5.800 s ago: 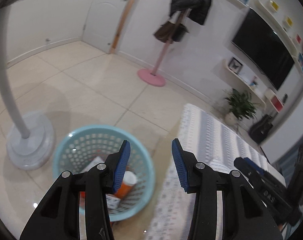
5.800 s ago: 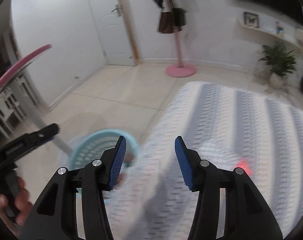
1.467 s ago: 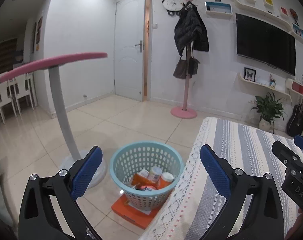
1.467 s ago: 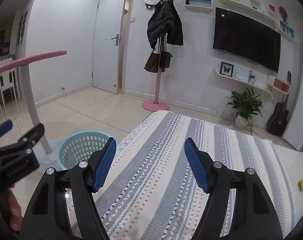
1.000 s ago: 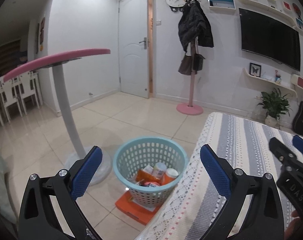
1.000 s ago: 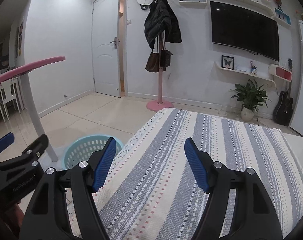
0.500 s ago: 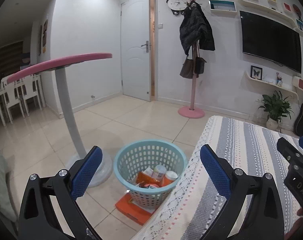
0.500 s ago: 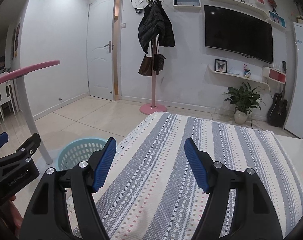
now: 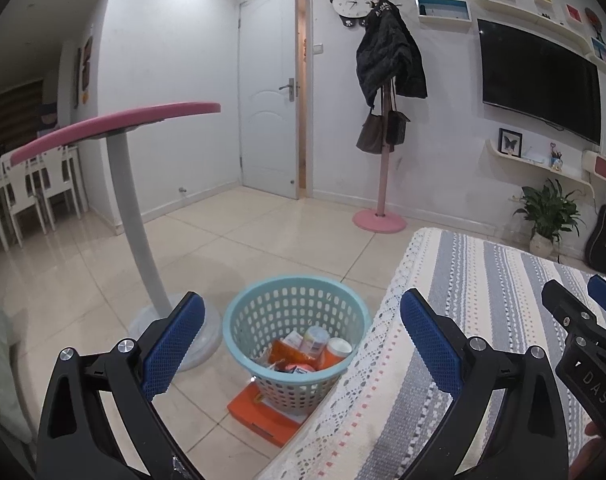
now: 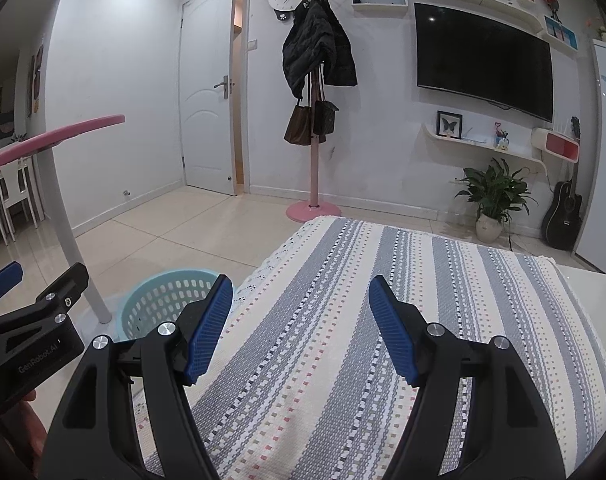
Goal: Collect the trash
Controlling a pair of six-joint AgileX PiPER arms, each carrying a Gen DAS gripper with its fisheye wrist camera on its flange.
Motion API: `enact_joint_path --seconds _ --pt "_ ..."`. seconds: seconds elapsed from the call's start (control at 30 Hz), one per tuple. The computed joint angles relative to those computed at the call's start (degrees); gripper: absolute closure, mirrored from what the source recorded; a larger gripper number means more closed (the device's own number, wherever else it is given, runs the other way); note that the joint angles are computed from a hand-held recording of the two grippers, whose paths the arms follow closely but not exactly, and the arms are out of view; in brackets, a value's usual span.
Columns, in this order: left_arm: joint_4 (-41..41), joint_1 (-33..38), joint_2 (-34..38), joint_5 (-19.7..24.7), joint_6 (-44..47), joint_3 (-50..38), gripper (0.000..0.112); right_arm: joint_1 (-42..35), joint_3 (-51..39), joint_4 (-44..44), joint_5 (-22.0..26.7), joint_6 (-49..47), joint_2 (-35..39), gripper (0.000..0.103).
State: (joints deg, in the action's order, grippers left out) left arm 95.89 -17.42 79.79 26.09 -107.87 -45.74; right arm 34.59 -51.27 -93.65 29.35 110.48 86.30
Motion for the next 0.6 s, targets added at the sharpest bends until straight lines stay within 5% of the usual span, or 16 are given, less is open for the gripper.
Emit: enact_joint_path --seconds 0.6 --pt "-1.74 0.6 -0.58 -1.45 1.28 0.02 0.017 0.01 -0.01 -1.31 -1.19 1.76 0.39 0.036"
